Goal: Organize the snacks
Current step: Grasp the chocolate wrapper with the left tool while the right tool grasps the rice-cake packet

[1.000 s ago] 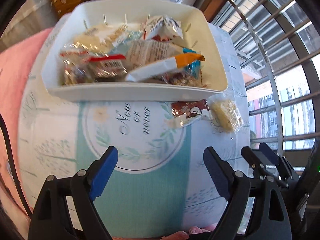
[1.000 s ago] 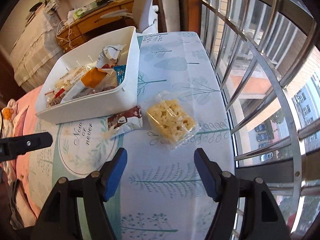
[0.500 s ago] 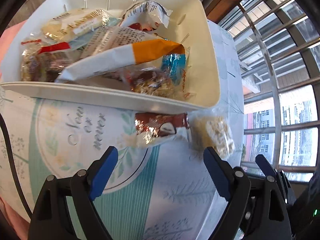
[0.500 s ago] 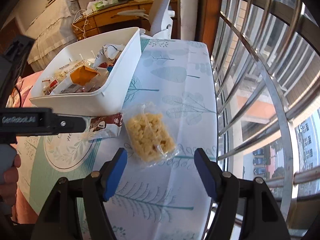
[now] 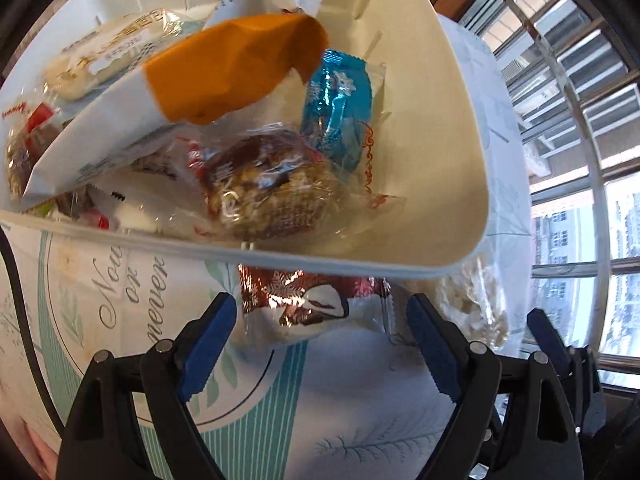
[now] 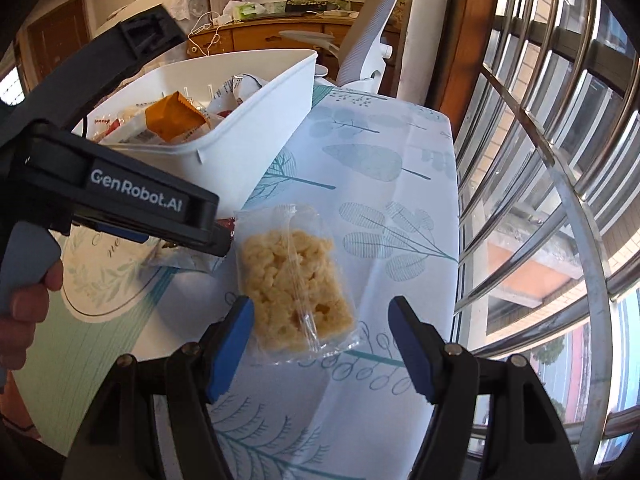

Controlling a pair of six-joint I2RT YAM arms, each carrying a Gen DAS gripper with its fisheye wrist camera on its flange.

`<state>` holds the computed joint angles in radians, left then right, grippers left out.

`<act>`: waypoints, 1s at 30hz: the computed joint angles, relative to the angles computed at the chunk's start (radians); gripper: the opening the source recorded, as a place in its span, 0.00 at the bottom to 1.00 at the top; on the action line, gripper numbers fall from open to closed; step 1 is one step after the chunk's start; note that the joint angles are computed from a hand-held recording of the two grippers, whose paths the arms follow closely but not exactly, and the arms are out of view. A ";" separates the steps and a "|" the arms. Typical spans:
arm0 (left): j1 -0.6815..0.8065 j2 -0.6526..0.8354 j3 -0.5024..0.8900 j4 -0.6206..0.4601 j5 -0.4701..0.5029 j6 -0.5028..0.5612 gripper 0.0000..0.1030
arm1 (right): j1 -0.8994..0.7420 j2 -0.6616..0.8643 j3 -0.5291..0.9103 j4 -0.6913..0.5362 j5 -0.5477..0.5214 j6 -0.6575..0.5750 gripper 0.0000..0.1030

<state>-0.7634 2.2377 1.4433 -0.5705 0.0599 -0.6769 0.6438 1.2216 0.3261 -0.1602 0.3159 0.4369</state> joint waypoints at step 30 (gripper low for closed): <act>-0.052 0.015 0.004 -0.005 -0.099 -0.009 0.46 | -0.050 0.166 -0.006 0.157 -0.114 -0.069 0.57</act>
